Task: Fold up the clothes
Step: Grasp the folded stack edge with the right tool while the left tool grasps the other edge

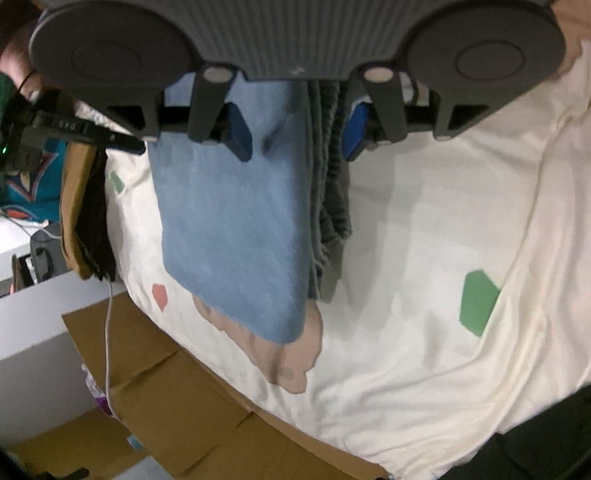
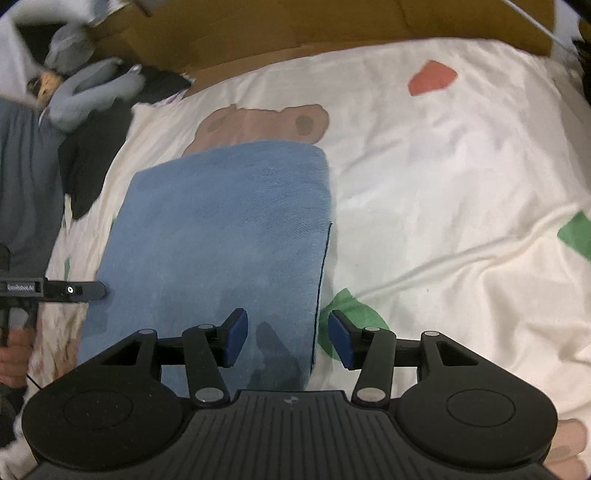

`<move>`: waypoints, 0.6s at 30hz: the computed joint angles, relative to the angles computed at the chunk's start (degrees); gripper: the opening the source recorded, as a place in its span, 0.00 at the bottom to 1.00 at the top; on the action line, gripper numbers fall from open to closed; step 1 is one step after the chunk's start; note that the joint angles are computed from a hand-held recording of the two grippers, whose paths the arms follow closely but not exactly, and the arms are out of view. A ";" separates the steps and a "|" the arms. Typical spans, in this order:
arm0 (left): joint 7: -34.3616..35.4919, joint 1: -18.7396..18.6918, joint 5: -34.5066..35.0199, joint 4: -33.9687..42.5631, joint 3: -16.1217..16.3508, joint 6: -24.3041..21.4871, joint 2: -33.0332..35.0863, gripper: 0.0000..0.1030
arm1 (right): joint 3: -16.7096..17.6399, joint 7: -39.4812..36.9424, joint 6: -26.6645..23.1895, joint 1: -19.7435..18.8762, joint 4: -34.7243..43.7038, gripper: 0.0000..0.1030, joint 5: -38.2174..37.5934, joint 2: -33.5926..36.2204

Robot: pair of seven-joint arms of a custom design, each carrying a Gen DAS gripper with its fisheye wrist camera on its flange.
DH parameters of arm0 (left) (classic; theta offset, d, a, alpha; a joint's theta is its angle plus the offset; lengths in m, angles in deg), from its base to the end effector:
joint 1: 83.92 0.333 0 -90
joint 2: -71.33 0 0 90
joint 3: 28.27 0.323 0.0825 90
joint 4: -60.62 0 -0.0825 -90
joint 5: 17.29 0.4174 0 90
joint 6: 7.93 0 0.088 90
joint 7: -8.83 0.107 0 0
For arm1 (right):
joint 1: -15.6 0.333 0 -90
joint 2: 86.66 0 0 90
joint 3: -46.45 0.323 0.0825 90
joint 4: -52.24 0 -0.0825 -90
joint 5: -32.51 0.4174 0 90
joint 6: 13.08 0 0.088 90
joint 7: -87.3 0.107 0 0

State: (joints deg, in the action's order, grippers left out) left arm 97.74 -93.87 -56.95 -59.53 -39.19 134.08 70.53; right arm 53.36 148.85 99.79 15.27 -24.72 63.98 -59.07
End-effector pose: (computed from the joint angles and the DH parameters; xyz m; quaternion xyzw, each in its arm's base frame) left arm 0.5653 -0.2135 0.4588 0.7114 -0.6278 0.2966 0.1087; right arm 0.7455 0.1016 0.4760 -0.8004 0.5235 0.1000 0.2742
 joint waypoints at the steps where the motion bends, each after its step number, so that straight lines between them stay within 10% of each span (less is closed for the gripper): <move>1: 0.90 0.15 -1.62 0.59 0.19 -0.36 0.83 0.56 | -0.08 0.55 -0.12 0.06 0.51 0.54 -0.06 0.52; 18: 9.65 3.20 -17.25 3.41 -0.75 -1.83 6.99 0.70 | 1.92 5.85 1.14 -0.89 5.58 0.54 3.34 6.36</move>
